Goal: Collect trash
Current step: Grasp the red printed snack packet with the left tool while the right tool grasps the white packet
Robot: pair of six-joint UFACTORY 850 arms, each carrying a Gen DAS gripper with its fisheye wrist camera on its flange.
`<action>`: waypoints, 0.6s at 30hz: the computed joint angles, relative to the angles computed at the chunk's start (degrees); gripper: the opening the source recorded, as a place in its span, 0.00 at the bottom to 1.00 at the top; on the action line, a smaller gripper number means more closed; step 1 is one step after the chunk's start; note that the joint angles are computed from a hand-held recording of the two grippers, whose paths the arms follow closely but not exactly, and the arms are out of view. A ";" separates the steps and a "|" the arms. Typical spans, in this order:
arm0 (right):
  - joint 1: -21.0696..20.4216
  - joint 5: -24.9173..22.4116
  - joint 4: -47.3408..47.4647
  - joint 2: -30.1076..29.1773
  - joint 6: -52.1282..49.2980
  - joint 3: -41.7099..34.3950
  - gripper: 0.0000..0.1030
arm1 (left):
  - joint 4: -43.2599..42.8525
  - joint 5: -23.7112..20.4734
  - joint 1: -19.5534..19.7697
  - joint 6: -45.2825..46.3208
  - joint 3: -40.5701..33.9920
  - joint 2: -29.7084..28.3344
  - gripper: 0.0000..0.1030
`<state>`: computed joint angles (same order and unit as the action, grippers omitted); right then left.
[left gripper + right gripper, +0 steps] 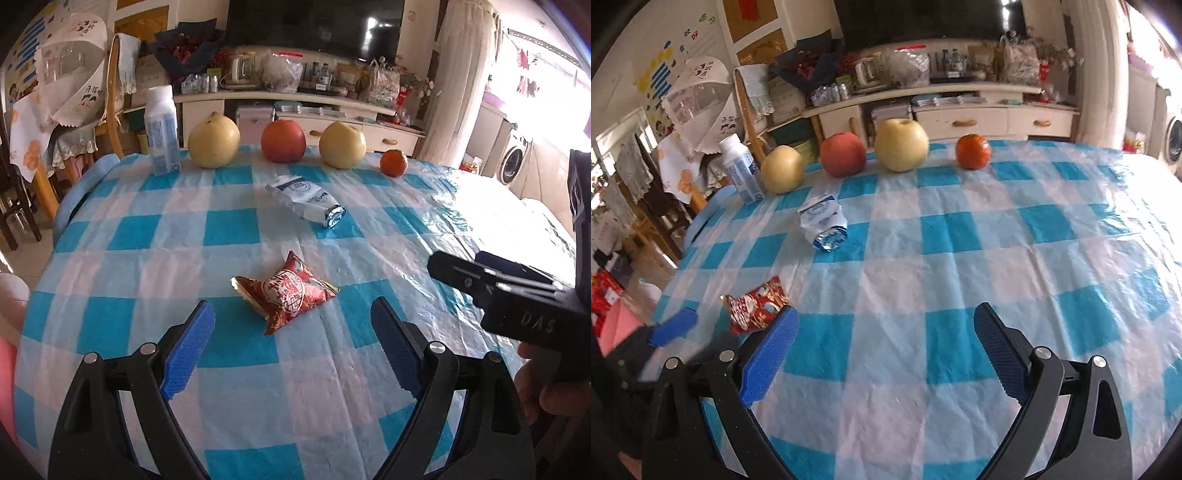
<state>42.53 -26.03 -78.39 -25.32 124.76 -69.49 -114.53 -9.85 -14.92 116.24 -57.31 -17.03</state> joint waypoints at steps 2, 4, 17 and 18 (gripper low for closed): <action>-0.82 1.49 -0.88 -0.81 -0.73 -1.05 0.92 | 3.50 0.11 -0.37 -4.57 -0.96 -0.96 0.84; -1.48 3.05 -1.87 -1.36 -0.95 -1.81 0.92 | 5.34 0.43 -0.46 -8.19 -1.97 -1.97 0.84; -6.90 13.54 -8.26 -6.87 -3.02 -8.93 0.92 | 18.50 4.95 -2.11 -26.10 -7.62 -6.84 0.84; -7.10 14.01 -7.91 -7.36 -3.97 -9.69 0.92 | 18.78 5.81 -2.48 -26.05 -7.88 -7.03 0.84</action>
